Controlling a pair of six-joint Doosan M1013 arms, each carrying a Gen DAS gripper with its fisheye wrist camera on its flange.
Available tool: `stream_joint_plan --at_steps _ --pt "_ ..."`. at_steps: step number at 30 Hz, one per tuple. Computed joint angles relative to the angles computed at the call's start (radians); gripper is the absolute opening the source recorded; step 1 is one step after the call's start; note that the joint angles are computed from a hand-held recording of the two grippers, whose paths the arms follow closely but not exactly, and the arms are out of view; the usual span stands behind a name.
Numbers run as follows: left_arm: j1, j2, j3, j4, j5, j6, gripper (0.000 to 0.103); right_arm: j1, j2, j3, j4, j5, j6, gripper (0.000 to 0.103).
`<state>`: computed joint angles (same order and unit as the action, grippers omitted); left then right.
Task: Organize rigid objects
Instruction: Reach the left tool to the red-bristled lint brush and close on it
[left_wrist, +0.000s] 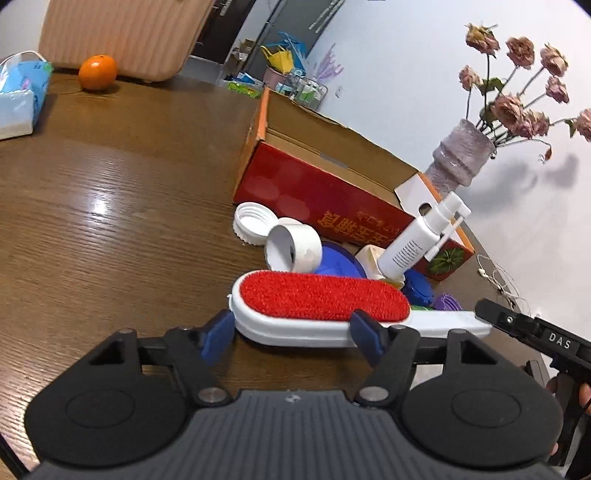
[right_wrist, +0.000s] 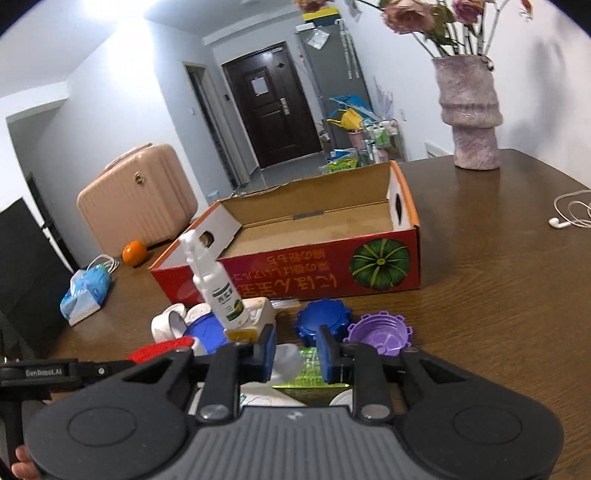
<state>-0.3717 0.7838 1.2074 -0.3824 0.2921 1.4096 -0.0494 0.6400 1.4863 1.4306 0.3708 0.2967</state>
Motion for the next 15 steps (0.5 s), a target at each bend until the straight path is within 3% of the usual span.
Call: stream_joint_plan --at_steps 4,7,11,15 --pt "0.008 0.007 -0.017 0.053 0.005 -0.067 0.080 -0.012 0.001 -0.011 -0.067 0.044 0.107 0.025" --pt "0.033 0.037 -0.065 -0.127 0.074 0.084 0.078 -0.013 -0.002 -0.026 -0.174 0.059 0.187 0.025" --pt "0.056 0.060 -0.094 -0.323 0.131 0.261 0.065 -0.013 -0.011 -0.038 -0.284 0.080 0.258 0.022" --pt "0.059 0.064 -0.098 -0.367 0.142 0.309 0.064 -0.021 -0.004 -0.062 -0.370 0.125 0.372 0.019"
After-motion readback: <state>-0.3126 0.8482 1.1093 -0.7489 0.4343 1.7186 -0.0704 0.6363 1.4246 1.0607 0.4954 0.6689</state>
